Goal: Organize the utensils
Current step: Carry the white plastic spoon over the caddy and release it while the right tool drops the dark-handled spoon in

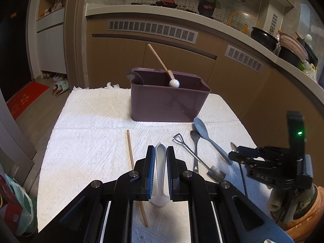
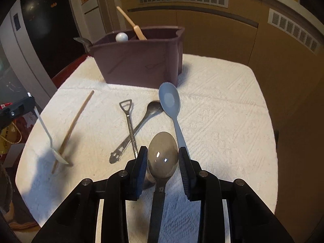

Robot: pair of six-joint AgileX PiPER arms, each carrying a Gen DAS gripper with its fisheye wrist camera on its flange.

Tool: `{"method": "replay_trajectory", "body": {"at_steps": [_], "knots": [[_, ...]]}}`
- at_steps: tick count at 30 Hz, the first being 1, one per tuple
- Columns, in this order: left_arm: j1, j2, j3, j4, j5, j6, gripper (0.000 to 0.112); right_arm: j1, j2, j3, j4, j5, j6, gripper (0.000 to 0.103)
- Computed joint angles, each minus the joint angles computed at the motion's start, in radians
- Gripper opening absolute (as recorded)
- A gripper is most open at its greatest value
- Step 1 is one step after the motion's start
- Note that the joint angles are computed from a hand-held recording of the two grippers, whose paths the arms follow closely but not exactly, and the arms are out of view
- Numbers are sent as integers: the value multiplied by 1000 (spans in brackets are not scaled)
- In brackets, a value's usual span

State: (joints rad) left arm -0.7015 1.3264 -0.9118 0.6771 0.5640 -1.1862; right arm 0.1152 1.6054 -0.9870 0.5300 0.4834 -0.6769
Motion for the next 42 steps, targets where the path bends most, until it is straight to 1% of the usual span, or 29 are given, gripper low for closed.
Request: {"method": "replay_trajectory", "body": {"at_steps": [4, 6, 9, 10, 12, 14, 17, 19, 24, 27, 29, 33, 36, 40, 42], "knots": [[-51, -21, -41, 51, 61, -25, 9, -26, -127, 37, 74, 17, -80, 31], [-65, -35, -76, 59, 86, -4, 9, -34, -193, 39, 108, 32, -108, 30], [-76, -39, -163, 78, 136, 53, 9, -42, -257, -3, 128, 46, -127, 27], [-78, -38, -195, 87, 153, 74, 9, -32, -270, -29, 110, 41, -106, 26], [-75, -25, -270, 112, 182, 114, 9, -21, -286, -91, 77, 41, -77, 8], [-63, -5, -346, 137, 205, 152, 9, -10, -288, -156, 43, 40, -43, 8], [-35, 9, -414, 135, 208, 190, 9, 21, -260, -255, -35, 31, 34, 8], [-24, 8, -419, 136, 198, 190, 9, 7, -232, -303, -5, 65, 25, 8], [18, 25, -418, 90, 163, 229, 10, -7, -213, -297, 5, 78, 16, 8], [60, 51, -457, 33, 140, 284, 9, -12, -188, -331, -14, 74, 26, 8], [87, 72, -500, 0, 128, 330, 10, -10, -166, -382, -31, 74, 34, 8], [142, 151, -647, -69, 116, 446, 10, 24, -103, -531, -138, 86, 120, 8], [198, 233, -764, -174, 109, 552, 10, 67, -13, -680, -276, 116, 230, 8], [271, 357, -884, -321, 112, 678, 10, 118, 135, -864, -411, 188, 325, 8], [308, 433, -944, -418, 133, 745, 10, 143, 226, -955, -465, 237, 355, 8]]}}
